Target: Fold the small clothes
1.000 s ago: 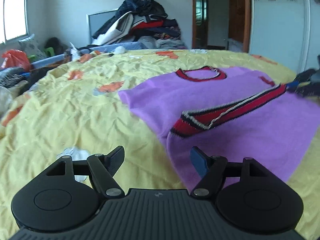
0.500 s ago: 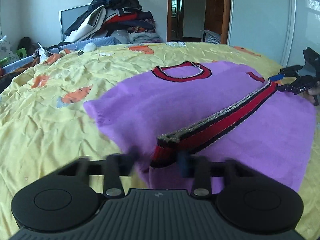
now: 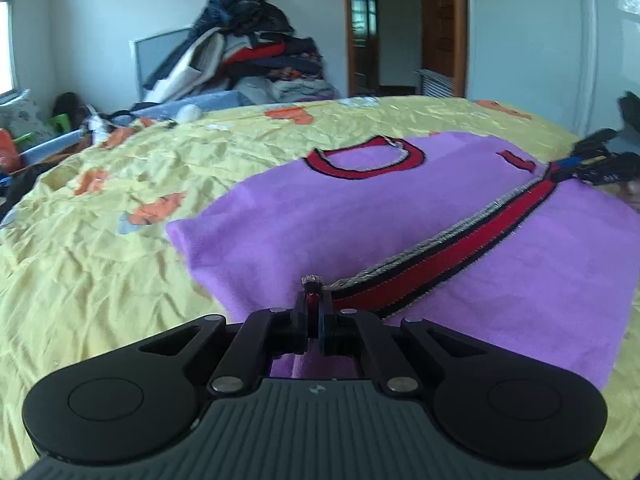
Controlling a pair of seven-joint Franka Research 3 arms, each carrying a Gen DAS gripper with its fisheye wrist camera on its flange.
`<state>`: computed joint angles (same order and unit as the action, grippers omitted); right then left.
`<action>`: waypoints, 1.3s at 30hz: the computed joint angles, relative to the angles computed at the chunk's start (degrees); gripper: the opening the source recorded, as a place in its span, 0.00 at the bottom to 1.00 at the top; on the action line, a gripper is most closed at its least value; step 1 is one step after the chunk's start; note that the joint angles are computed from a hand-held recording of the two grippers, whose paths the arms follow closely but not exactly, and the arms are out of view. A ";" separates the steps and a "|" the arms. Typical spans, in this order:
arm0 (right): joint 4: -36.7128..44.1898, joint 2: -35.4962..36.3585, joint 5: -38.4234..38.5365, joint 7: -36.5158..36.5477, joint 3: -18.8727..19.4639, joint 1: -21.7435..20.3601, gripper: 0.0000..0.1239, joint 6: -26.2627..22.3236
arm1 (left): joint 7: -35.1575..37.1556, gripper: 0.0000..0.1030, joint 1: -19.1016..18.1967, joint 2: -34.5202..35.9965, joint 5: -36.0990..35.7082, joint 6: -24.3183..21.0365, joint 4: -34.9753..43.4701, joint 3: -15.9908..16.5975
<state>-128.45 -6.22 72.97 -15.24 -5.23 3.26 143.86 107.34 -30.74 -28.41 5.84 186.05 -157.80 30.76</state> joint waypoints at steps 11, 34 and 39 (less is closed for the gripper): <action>-2.23 -1.59 3.78 -7.77 1.06 3.08 0.12 8.62 | -6.98 0.05 5.68 1.57 4.50 3.92 -1.72 -4.94; -0.53 -8.14 21.38 -18.52 -0.49 3.98 0.03 8.44 | -22.34 0.05 11.57 -1.18 15.58 7.92 1.80 -6.43; 9.81 4.05 15.66 -9.90 1.71 3.40 0.03 12.62 | -20.33 0.05 -3.51 7.53 14.63 3.16 12.07 8.40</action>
<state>-118.64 -2.17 88.63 -25.14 -3.52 6.66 156.48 87.01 -34.25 -20.87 20.47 189.22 -145.73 39.16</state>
